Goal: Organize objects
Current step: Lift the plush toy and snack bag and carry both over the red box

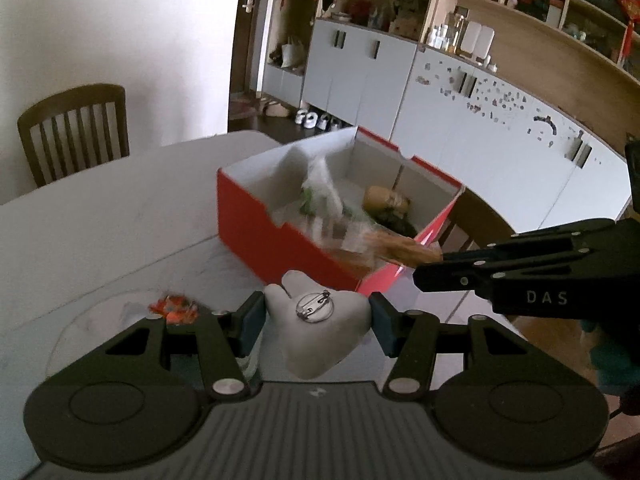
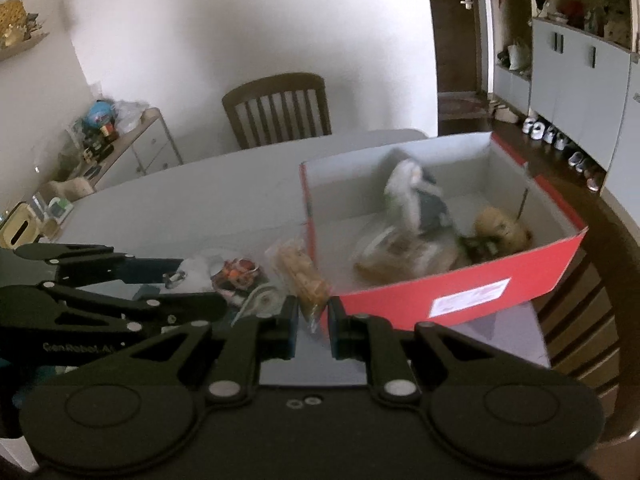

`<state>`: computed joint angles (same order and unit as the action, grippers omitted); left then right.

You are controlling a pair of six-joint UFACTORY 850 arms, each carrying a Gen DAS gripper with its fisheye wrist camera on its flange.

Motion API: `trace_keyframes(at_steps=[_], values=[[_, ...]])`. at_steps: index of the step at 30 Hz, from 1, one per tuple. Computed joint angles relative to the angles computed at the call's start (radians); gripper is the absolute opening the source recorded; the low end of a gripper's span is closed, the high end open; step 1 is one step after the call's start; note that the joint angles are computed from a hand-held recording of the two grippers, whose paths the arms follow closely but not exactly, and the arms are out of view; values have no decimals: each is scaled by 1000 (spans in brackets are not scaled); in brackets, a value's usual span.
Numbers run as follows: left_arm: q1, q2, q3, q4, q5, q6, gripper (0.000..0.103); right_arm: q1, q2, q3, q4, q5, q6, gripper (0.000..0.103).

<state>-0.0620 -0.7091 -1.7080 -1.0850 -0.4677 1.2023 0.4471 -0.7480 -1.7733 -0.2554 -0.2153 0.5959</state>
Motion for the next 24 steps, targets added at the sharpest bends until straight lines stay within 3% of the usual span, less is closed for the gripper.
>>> trace_keyframes(at_steps=[11,24], values=[[-64,-93,-175,164,16,-179,56,-70,-4,-11,3,13,-37,14],[-127,-338,-582,548,-94,-567,56,-139,-81,-117,-30,-37,-13,14]])
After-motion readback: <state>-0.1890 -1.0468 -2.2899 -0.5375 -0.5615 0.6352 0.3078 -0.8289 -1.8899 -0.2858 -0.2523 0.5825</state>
